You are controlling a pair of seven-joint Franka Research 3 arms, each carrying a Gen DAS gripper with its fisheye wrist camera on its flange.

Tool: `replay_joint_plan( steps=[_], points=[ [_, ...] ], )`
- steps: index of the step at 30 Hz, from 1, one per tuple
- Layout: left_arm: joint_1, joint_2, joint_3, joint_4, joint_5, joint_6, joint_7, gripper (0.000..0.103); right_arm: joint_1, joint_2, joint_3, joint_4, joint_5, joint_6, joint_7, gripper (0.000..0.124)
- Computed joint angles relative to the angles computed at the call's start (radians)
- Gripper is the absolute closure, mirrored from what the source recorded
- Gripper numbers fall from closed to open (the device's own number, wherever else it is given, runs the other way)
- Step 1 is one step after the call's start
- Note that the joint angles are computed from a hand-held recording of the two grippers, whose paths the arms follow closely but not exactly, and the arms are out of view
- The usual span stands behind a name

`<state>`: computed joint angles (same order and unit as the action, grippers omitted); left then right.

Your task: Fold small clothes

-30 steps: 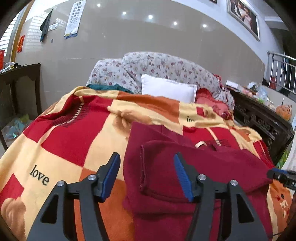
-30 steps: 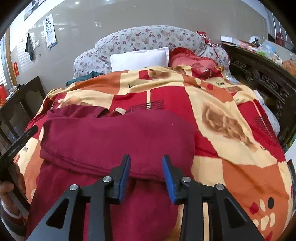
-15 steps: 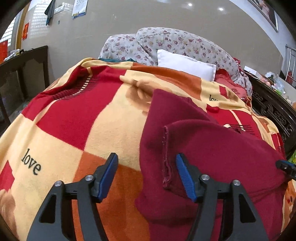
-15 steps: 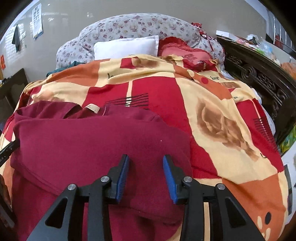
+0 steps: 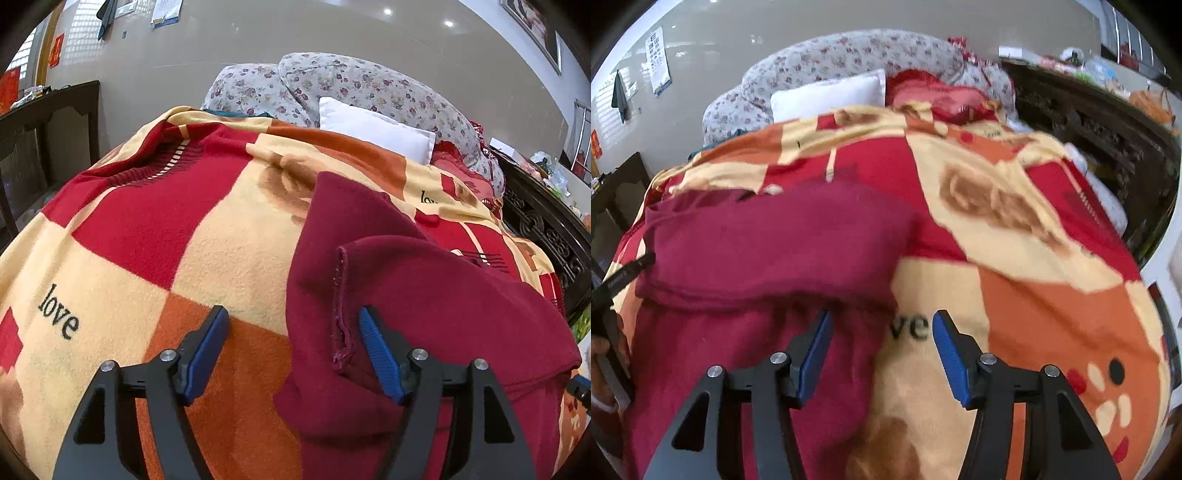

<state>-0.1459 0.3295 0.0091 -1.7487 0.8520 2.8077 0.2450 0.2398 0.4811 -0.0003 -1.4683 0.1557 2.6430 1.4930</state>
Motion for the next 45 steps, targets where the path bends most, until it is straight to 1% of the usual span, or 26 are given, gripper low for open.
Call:
replay_joint_plan(
  steps=[3,4,5,6,7,8,9,10,11,14,16,17,20,23,24,25,27,29,30,31,32,34,36,38,41,45],
  points=[
    [-0.003,0.0,0.003,0.0,0.008,-0.002,-0.004,0.031,-0.035,0.04,0.042,0.039,0.071,-0.007,-0.044,0.064],
    [-0.001,0.0,0.0,0.0,0.004,-0.001,-0.003,0.031,-0.033,0.061,0.039,0.065,0.076,-0.017,-0.04,0.066],
    [0.001,0.0,-0.001,-0.001,0.0,0.002,-0.002,0.03,-0.031,0.079,0.036,0.083,0.08,-0.01,-0.036,0.073],
    [-0.001,0.0,-0.001,0.0,0.0,0.0,-0.002,0.03,-0.034,0.083,0.042,0.077,0.089,0.03,-0.055,0.098],
    [0.0,0.0,-0.002,-0.001,-0.002,0.001,-0.001,0.03,-0.047,0.083,0.059,0.077,0.111,0.037,-0.079,0.109],
    [0.0,0.0,-0.003,-0.001,-0.005,0.002,0.0,0.03,-0.053,0.075,0.066,0.07,0.13,0.045,-0.087,0.11],
    [-0.001,0.0,-0.002,-0.001,-0.005,0.0,0.001,0.03,-0.04,0.062,0.052,0.05,0.117,0.071,-0.088,0.112],
    [-0.002,0.001,-0.002,0.001,-0.004,-0.002,0.003,0.03,-0.013,0.05,0.02,0.031,0.081,0.101,-0.073,0.113],
    [-0.004,0.0,0.0,0.0,0.001,-0.004,0.002,0.03,0.014,0.046,-0.015,0.023,0.041,0.108,-0.042,0.113],
    [-0.011,0.0,0.003,0.0,0.02,-0.01,-0.006,0.03,0.016,0.083,-0.03,0.072,0.011,0.046,-0.004,0.113],
    [-0.009,0.0,0.0,0.001,0.015,-0.012,-0.008,0.029,0.048,0.087,-0.062,0.07,-0.05,0.055,0.029,0.113],
    [-0.009,0.0,-0.001,0.0,0.014,-0.01,-0.013,0.028,0.046,0.081,-0.059,0.065,-0.058,0.054,0.032,0.112],
    [-0.009,-0.006,-0.004,-0.005,0.009,-0.014,-0.015,0.027,0.011,0.043,-0.018,0.04,-0.021,0.027,0.016,0.107],
    [0.0,-0.026,-0.022,-0.017,-0.02,-0.044,0.036,0.027,-0.022,-0.04,0.021,-0.053,0.027,0.019,-0.046,0.104],
    [0.005,-0.038,-0.032,-0.024,-0.034,-0.052,0.06,0.027,-0.032,-0.082,0.029,-0.098,0.043,0.007,-0.064,0.098],
    [0.008,-0.055,-0.042,-0.037,-0.049,-0.059,0.086,0.027,-0.036,-0.101,0.033,-0.118,0.057,-0.003,-0.073,0.088],
    [0.012,-0.095,-0.055,-0.072,-0.063,-0.059,0.118,0.027,-0.062,-0.169,0.056,-0.19,0.117,-0.026,-0.134,0.079],
    [0.024,-0.146,-0.079,-0.125,-0.099,-0.054,0.179,0.026,-0.08,-0.232,0.067,-0.252,0.176,-0.05,-0.198,0.078],
    [0.032,-0.184,-0.095,-0.167,-0.131,-0.054,0.223,0.025,-0.095,-0.275,0.073,-0.291,0.225,-0.084,-0.239,0.074],
    [0.036,-0.212,-0.103,-0.198,-0.15,-0.05,0.244,0.025,-0.098,-0.296,0.07,-0.31,0.252,-0.108,-0.259,0.067],
    [0.043,-0.253,-0.11,-0.248,-0.17,-0.029,0.26,0.024,-0.104,-0.325,0.068,-0.334,0.285,-0.149,-0.289,0.063],
    [0.053,-0.325,-0.122,-0.336,-0.199,0.0,0.268,0.022,-0.108,-0.404,0.059,-0.418,0.344,-0.198,-0.363,0.061],
    [0.065,-0.405,-0.136,-0.428,-0.208,0.014,0.246,0.021,-0.1,-0.456,0.044,-0.483,0.381,-0.21,-0.399,0.058],
    [0.073,-0.465,-0.151,-0.499,-0.232,0.021,0.253,0.021,-0.091,-0.499,0.032,-0.551,0.416,-0.212,-0.421,0.057],
    [0.08,-0.54,-0.179,-0.581,-0.256,-0.005,0.266,0.021,-0.075,-0.532,0.023,-0.627,0.44,-0.199,-0.459,0.057],
    [0.052,-0.614,-0.181,-0.679,-0.362,-0.009,0.322,0.021,-0.062,-0.538,0.012,-0.67,0.503,-0.224,-0.498,0.057]
  ],
)
